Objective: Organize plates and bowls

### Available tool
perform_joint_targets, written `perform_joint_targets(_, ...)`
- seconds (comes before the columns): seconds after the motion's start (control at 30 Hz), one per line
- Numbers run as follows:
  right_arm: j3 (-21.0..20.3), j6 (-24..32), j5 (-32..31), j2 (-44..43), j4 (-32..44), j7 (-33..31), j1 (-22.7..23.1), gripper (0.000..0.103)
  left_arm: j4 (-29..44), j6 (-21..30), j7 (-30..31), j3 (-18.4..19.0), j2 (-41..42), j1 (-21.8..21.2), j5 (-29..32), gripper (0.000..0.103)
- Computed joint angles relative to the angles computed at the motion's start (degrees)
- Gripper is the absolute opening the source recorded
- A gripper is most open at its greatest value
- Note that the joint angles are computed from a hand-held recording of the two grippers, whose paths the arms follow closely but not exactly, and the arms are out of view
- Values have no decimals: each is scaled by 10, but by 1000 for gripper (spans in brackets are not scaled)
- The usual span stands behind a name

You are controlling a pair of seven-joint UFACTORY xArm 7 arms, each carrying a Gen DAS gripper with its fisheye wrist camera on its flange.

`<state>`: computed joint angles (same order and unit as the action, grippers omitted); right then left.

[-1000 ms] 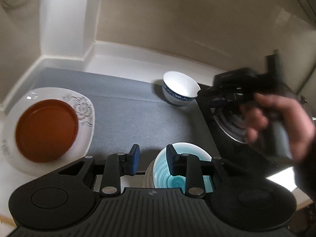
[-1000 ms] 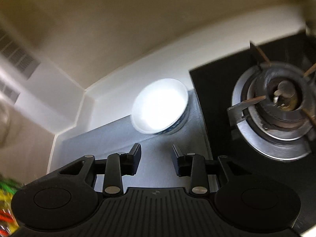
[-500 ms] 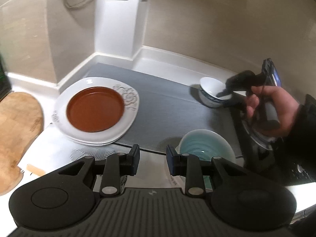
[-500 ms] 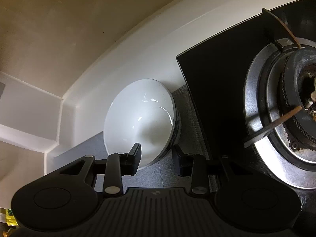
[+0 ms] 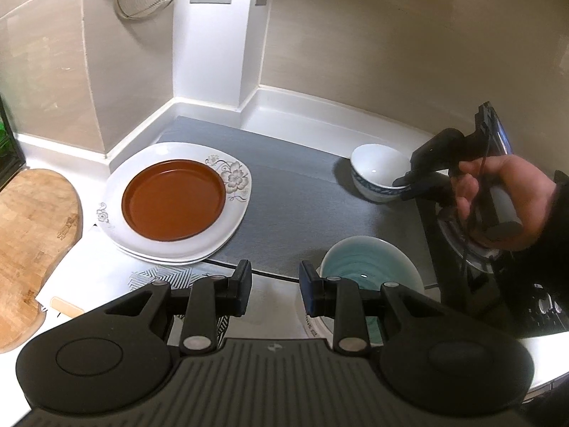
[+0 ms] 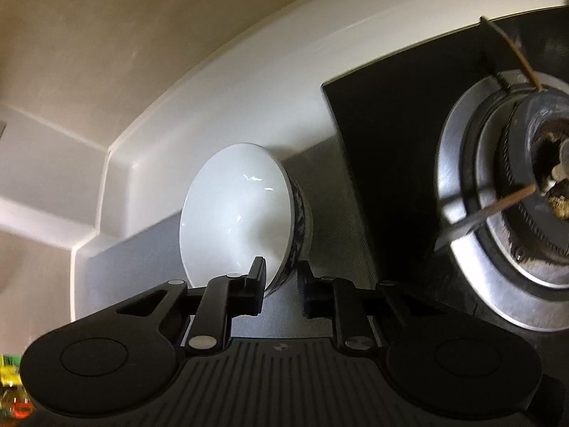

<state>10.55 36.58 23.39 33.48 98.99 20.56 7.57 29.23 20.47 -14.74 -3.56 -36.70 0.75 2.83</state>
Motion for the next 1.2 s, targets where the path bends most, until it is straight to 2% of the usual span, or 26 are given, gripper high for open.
perform_joint_targets(0.27, 26, 75, 30, -4, 12, -76, -13, 20, 6, -6, 15, 9, 15, -13, -9, 33)
perform_joint_targets(0.63, 34, 171, 55, -5, 31, -228, 0, 21, 6, -12, 3, 6, 30, -6, -15, 35)
perform_joint_targets(0.73, 27, 170, 55, -12, 25, -250, 7, 28, 14, -23, -6, 5, 50, -1, -15, 35)
perform_joint_targets(0.93, 19, 136, 54, -36, -8, -274, 15, 29, 56, -66, -14, 10, 120, 3, -15, 35)
perform_joint_targets(1.1, 14, 87, 48, -60, -39, -297, 19, 29, 117, -110, 8, 28, 212, -17, -33, 35)
perform_joint_targets(1.2, 8, 52, 33, -69, -51, -307, 23, 29, 168, -130, 44, 47, 277, -48, -76, 35)
